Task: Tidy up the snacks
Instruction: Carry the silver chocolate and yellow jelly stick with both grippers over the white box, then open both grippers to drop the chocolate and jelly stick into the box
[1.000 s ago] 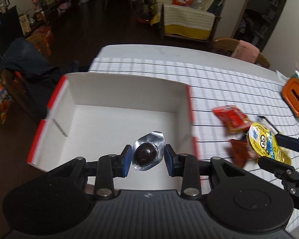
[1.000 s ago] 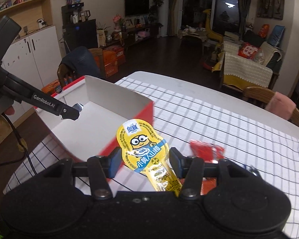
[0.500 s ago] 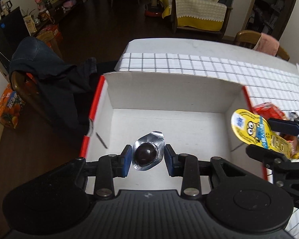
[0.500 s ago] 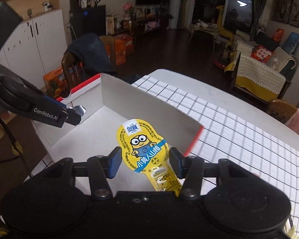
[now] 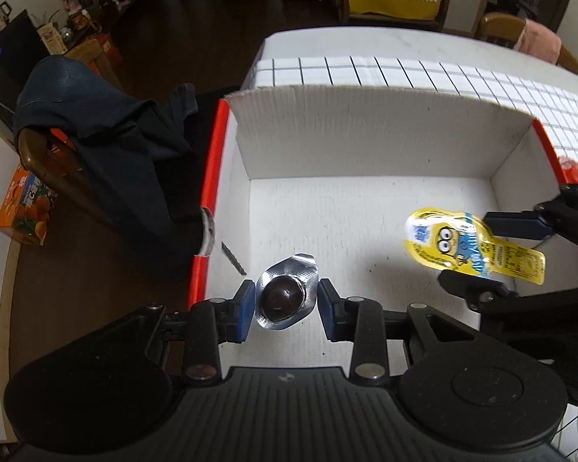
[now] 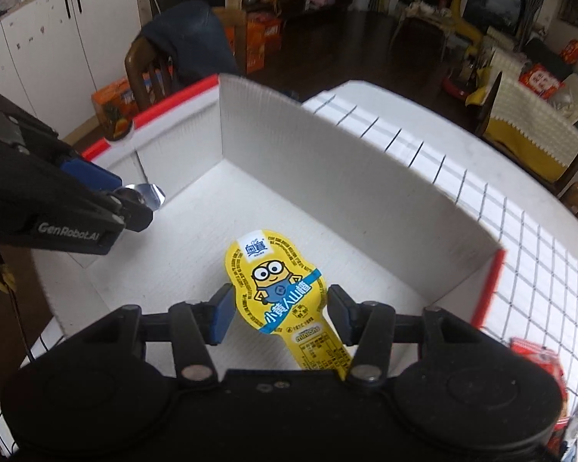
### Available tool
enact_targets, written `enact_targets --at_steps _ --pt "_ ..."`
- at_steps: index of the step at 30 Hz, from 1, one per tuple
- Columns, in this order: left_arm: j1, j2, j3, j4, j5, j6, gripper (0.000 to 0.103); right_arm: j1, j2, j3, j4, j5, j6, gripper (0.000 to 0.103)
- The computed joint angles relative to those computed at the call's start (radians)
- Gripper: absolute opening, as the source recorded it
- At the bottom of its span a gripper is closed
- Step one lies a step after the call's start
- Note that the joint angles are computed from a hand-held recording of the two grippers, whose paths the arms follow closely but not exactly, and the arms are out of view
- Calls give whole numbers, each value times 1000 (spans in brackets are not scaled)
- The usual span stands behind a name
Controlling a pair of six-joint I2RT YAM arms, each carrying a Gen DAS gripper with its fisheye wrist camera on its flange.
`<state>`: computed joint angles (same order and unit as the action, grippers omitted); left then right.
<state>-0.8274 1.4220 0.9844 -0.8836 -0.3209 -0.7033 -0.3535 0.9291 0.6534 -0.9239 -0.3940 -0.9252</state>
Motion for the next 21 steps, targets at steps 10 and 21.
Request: enact_targets --at_steps 10,21 --pt "-25 36 -11 17 24 18 35 60 44 -28 47 72 55 51" --pt "-42 49 -12 17 34 -1 36 30 30 -26 0 60 25 54"
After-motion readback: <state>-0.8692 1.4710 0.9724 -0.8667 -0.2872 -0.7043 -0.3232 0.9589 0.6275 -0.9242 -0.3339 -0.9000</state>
